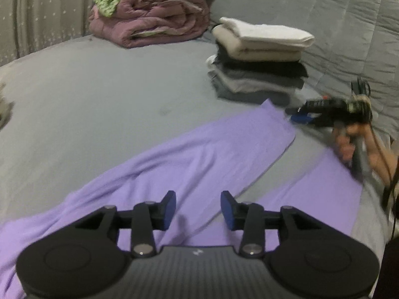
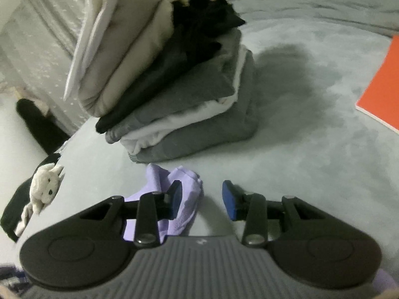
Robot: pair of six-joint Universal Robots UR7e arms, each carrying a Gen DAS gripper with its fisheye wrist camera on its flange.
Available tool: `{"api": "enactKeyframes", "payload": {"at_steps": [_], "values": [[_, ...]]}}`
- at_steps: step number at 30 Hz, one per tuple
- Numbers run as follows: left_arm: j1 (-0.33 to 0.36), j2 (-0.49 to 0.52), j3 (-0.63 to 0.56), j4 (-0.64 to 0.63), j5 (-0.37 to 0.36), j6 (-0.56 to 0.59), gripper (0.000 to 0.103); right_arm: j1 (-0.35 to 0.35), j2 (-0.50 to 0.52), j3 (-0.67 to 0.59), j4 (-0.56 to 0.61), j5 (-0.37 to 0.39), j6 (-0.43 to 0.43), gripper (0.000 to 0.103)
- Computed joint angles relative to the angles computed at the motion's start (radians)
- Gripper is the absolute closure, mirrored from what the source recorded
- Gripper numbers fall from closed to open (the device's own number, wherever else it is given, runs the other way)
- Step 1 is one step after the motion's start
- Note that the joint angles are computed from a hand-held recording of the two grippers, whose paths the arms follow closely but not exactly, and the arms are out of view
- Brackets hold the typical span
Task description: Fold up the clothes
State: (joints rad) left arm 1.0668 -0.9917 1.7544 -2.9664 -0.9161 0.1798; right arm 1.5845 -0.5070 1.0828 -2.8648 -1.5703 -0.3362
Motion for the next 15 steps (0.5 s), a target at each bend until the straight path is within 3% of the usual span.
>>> {"api": "enactKeyframes", "payload": {"at_steps": [3,5,11,15], "values": [[-0.008,0.091,-0.097,-0.013,-0.021,0.005,0.058,-0.001,0.001,0.029,-0.050,0.016,-0.081,0.078],[-0.009,0.154,-0.169,-0.014,-0.052,0.006,0.058,-0.006,0.003,0.035,-0.050,0.037,-0.101,0.095],[0.001,0.342,-0.393,0.021,-0.157,-0.005,0.068,-0.041,-0.016,0.064,-0.089,0.155,-0.019,0.099],[0.003,0.455,-0.558,0.108,-0.142,-0.013,0.069,-0.048,-0.042,0.111,-0.173,0.167,0.002,0.099]]}}
